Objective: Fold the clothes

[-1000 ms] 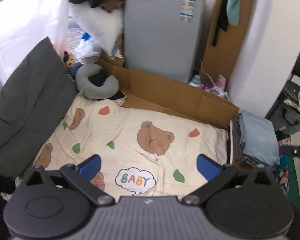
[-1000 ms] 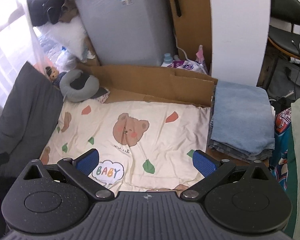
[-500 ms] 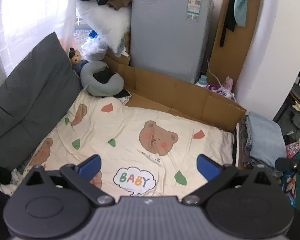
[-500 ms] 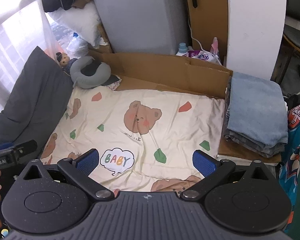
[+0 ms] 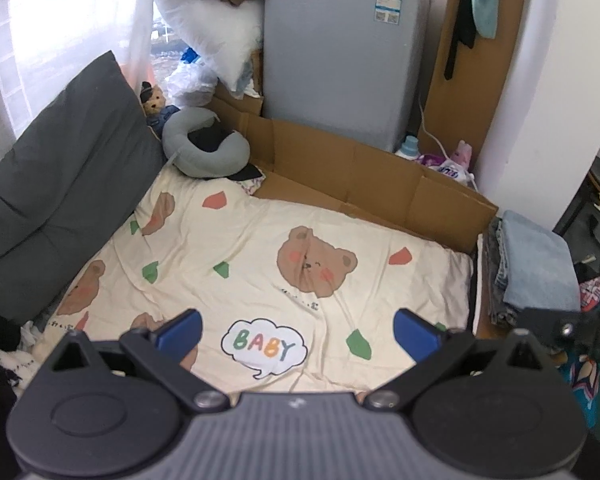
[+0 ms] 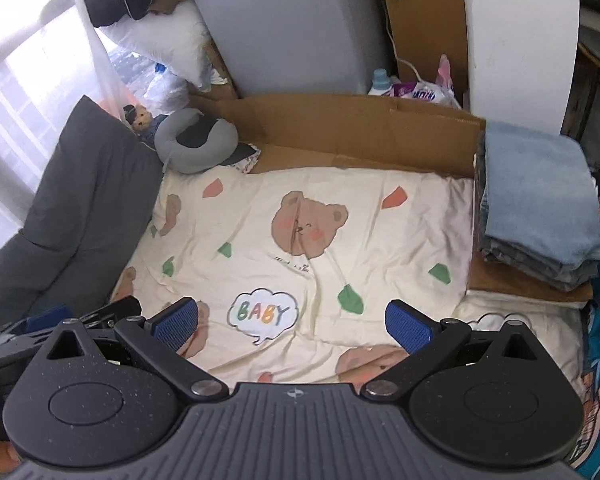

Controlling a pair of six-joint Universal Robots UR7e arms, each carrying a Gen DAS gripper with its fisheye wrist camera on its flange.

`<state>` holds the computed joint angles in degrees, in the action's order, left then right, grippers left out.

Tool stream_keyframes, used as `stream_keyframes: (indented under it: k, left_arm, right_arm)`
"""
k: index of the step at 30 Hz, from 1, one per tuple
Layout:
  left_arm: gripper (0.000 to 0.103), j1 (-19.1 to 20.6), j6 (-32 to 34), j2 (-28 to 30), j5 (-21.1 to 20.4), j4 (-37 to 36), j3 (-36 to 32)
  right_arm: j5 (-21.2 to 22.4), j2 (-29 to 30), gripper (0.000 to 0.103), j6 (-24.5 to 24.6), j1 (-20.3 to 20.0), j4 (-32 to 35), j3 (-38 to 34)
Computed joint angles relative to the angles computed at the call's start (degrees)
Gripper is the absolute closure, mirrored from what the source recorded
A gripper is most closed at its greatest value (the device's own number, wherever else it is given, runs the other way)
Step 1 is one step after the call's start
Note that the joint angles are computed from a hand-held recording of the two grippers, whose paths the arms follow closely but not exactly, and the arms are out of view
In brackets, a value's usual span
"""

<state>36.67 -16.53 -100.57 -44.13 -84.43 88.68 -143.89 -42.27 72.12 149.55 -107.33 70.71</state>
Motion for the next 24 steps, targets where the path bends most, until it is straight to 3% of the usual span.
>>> stream_keyframes:
  k: [13, 20, 24]
  left_arm:
    - [0.001, 0.3, -1.0, 1.6, 0.3, 3.7, -0.8]
    - [0.002, 0.9, -1.1, 2.3, -0.1, 4.7, -1.6]
    - [0.002, 0.2, -0.6, 2.1, 1.4, 5.0, -1.0]
  right_arm:
    - [0.7, -0.1, 0.001, -0.5, -1.0, -3.8, 3.4]
    - [-1.8, 2.0, 0.001, 2.8, -0.4, 8.7, -1.9]
    - [-1.5, 1.3, 0.001, 3.1, -0.5, 9.2, -1.5]
